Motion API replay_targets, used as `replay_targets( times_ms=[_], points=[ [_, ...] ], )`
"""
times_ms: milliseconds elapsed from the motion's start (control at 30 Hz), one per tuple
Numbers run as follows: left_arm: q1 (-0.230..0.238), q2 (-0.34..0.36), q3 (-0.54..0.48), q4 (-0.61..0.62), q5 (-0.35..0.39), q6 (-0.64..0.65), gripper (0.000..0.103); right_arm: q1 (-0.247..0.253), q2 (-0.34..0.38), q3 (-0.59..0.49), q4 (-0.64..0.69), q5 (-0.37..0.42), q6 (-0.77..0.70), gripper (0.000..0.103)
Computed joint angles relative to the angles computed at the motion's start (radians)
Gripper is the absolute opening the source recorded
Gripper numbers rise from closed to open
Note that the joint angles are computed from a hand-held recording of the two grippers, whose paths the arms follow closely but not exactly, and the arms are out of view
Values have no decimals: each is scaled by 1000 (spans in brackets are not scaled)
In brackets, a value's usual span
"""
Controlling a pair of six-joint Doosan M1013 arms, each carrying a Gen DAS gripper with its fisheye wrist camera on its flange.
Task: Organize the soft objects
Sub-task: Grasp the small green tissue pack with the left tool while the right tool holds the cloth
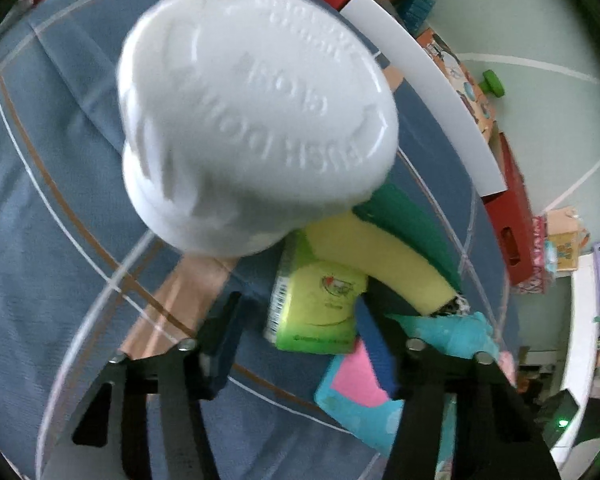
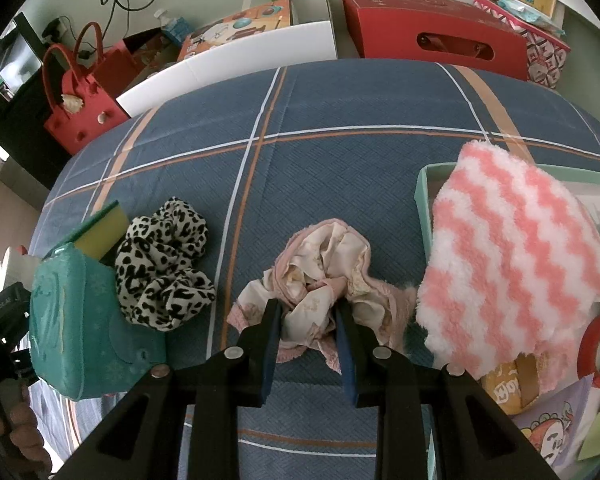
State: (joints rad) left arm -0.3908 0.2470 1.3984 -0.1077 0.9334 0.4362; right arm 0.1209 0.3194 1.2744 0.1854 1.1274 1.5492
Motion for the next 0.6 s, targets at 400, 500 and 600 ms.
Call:
replay_targets(
  times_ms=[400,500,600],
  points=[
    [-16,-22,20,36,-18,-30,30,1,0,-2,-4,5,4,28],
    [-25,-27,13,52,-13,-45,27,2,-3,0,-10,6,8,26],
    [-28,-38,20,61,-18,-48,25,-1,-5,0,-5,12,13,23]
  ],
)
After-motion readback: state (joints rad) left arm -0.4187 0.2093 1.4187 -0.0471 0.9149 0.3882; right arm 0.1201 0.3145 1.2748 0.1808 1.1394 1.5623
